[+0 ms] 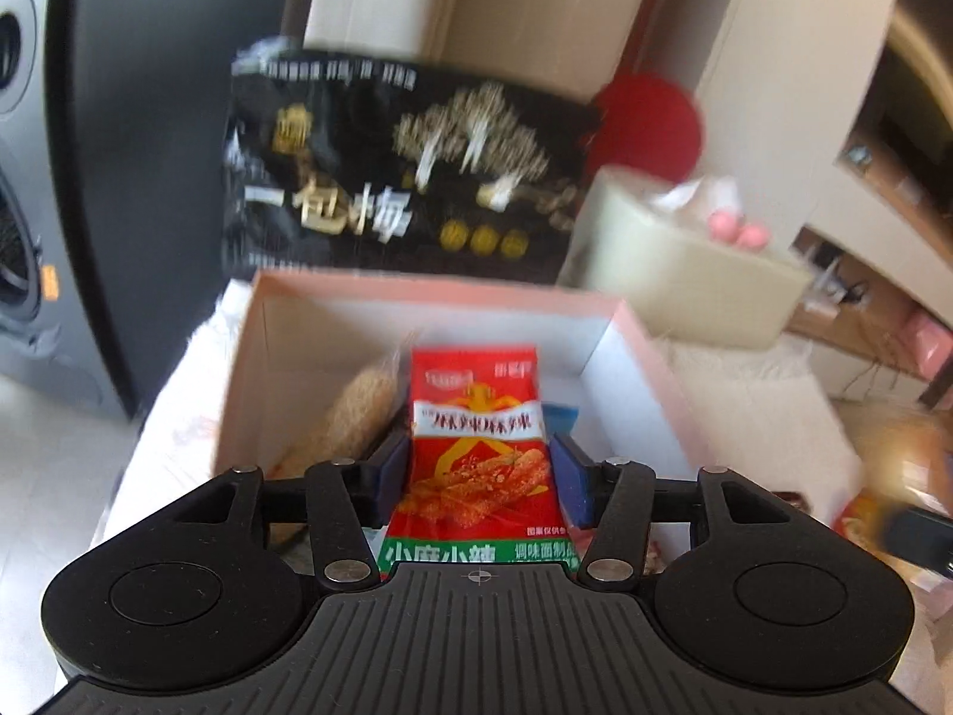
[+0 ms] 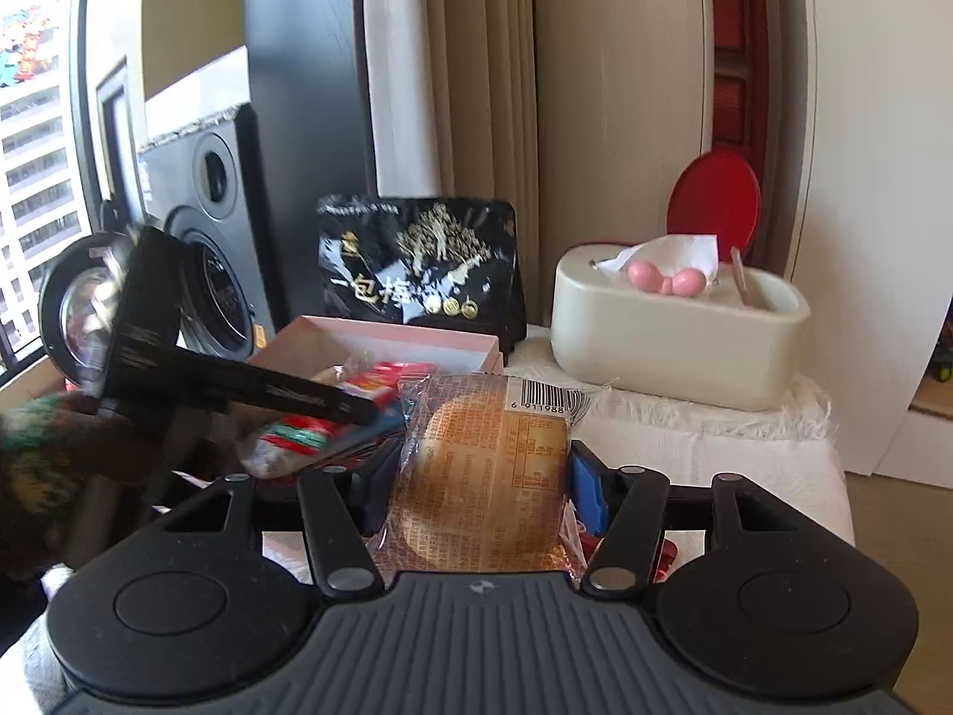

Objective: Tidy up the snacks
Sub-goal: 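Carry the red spicy packet and bread packet into the pink box and release both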

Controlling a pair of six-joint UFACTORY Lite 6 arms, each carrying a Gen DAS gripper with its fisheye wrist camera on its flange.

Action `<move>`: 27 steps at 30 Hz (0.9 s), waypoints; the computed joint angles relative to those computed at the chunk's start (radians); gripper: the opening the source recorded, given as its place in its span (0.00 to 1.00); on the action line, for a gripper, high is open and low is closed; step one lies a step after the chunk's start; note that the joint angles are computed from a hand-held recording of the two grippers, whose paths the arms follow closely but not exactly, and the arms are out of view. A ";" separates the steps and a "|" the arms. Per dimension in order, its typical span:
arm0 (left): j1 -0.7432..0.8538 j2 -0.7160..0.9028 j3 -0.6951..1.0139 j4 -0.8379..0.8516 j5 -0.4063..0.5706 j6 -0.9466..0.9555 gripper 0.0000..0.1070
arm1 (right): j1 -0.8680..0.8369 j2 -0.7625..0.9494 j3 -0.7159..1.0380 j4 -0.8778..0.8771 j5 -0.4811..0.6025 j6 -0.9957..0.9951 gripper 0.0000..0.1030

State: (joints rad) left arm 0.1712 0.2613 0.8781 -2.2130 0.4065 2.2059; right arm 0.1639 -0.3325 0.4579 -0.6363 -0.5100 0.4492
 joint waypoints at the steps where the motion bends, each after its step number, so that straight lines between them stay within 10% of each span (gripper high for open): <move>1: 0.017 -0.031 -0.034 -0.002 0.028 0.022 0.55 | 0.019 0.030 0.023 0.026 -0.001 -0.022 0.57; 7: 0.095 -0.221 -0.215 -0.051 0.122 0.134 0.51 | 0.122 0.248 0.268 0.044 -0.003 0.017 0.57; 13: 0.144 -0.274 -0.259 0.248 0.189 -0.100 0.49 | 0.142 0.487 0.604 -0.268 0.034 0.399 0.67; 27: 0.067 -0.179 -0.206 0.090 0.084 -0.104 0.39 | -0.154 0.281 0.157 -0.171 -0.032 0.054 0.74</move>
